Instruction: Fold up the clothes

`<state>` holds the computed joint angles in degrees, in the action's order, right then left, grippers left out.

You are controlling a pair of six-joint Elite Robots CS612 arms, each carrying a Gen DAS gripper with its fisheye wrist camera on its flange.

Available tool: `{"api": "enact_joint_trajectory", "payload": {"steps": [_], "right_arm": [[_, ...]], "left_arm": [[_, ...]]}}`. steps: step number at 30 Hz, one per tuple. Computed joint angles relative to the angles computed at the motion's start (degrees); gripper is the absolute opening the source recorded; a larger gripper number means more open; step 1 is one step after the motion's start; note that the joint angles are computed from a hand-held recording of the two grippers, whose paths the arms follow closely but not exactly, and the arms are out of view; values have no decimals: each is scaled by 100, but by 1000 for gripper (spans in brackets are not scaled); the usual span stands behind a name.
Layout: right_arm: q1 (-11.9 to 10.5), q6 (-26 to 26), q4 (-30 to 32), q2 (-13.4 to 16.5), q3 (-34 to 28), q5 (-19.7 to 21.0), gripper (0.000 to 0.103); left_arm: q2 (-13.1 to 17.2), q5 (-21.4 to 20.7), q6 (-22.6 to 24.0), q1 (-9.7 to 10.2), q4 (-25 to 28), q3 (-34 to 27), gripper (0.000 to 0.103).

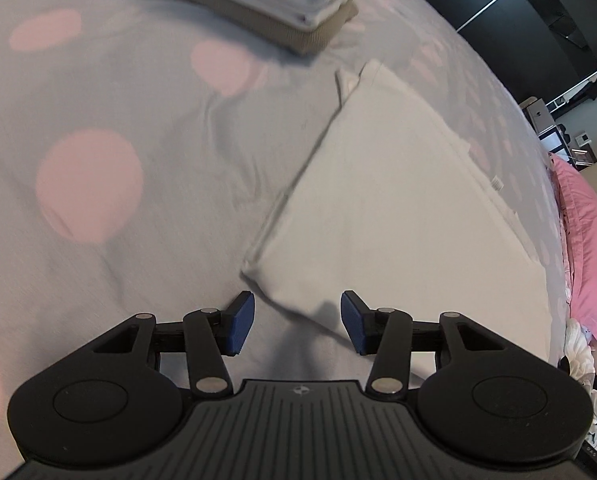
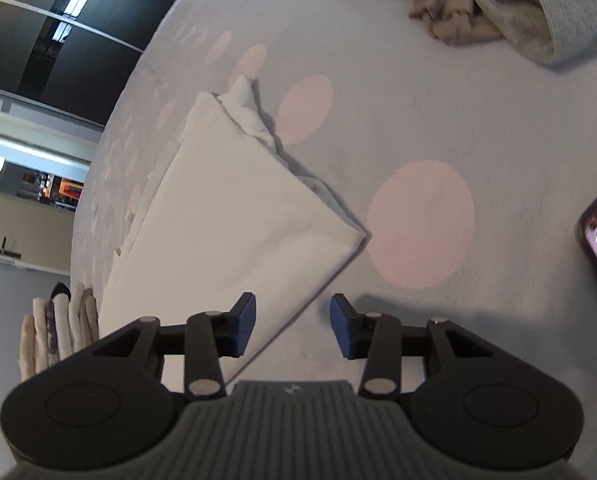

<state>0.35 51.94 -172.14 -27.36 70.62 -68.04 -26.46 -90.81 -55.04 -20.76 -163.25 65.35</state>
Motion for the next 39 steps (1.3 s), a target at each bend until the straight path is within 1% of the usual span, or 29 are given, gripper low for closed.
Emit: {"api": "enact_joint_trajectory", "payload": {"steps": [3, 6, 9, 11, 13, 15, 16, 17, 18, 21, 25, 27, 30, 33, 35, 39], "right_arm": [[-24, 256, 34, 40, -1, -123, 42], [-32, 360, -118, 131, -92, -136, 41], [-25, 317, -181, 236, -254, -70, 42], [-5, 265, -137, 266, -314, -118, 42], [18, 216, -97, 285, -354, -200, 40], [35, 166, -60, 289, -365, -300, 30], [29, 179, -64, 297, -362, -306, 28], [21, 203, -77, 308, -357, -303, 22], [7, 259, -115, 328, -360, -268, 20], [-20, 364, -196, 360, -361, -184, 19], [-13, 374, -123, 310, -317, -192, 19], [-9, 298, -95, 299, -314, -189, 20], [-3, 271, -74, 289, -309, -208, 20], [8, 196, -46, 296, -333, -234, 21], [13, 110, -69, 304, -337, -246, 21], [-20, 309, -268, 380, -357, -131, 21]], "left_arm": [[52, 75, -74, -15, -136, -28, 45], [85, 139, -378, -22, -416, 19, 45], [125, 241, -418, -44, -537, -8, 45], [147, 334, -396, -61, -607, -23, 43], [164, 401, -468, -69, -691, -7, 38], [177, 432, -523, -71, -763, 19, 34], [177, 447, -520, -71, -793, 33, 31], [177, 463, -518, -71, -823, 47, 28], [177, 478, -515, -72, -854, 61, 27], [159, 543, -540, -79, -901, 114, 25], [33, 678, -825, -129, -824, 295, 25], [23, 574, -1084, -126, -888, 350, 26], [86, 456, -1512, -108, -1073, 352, 26], [210, 353, -1743, -72, -1265, 233, 28], [277, 335, -1750, -60, -1328, 151, 28], [333, 408, -1700, -71, -1348, 64, 28]]}}
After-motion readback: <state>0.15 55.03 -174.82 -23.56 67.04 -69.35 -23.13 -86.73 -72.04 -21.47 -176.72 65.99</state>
